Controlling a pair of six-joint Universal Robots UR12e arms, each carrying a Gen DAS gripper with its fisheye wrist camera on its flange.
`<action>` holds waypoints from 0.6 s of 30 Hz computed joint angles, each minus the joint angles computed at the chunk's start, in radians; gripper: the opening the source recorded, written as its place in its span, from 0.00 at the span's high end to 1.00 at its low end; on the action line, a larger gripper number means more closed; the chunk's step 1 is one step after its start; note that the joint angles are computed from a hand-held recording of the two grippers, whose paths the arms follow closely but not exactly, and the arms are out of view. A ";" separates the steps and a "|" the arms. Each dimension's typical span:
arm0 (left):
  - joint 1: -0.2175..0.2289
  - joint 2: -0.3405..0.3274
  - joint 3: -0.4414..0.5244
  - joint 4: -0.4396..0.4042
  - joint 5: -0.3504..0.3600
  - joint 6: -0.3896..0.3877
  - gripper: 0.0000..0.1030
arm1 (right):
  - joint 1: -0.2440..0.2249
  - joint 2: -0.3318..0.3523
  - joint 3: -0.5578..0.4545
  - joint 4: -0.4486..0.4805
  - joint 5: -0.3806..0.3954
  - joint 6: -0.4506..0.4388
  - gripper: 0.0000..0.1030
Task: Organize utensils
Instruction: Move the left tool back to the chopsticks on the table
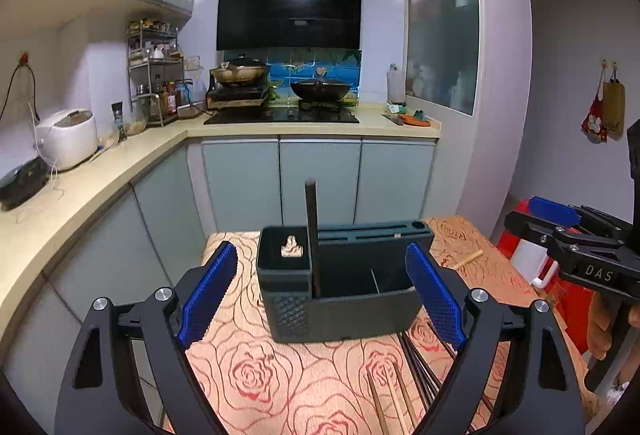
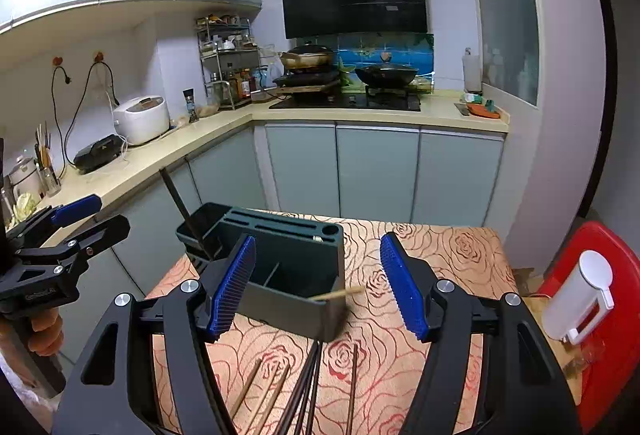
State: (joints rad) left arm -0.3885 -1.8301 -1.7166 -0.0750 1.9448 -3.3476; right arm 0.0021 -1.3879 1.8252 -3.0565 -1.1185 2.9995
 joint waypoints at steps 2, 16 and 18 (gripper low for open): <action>-0.006 0.006 -0.017 0.004 0.014 -0.007 0.19 | -0.005 -0.011 0.025 -0.023 -0.005 0.005 0.37; -0.061 0.054 -0.179 0.013 0.081 -0.057 0.19 | -0.033 -0.087 0.218 -0.140 -0.023 -0.047 0.35; -0.066 0.058 -0.197 0.010 0.086 -0.071 0.19 | -0.037 -0.092 0.237 -0.148 -0.026 -0.047 0.34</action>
State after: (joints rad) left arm -0.4545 -1.7718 -1.9135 -0.0648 2.0309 -3.4184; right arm -0.0353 -1.4802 2.0626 -3.2046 -1.1441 2.9525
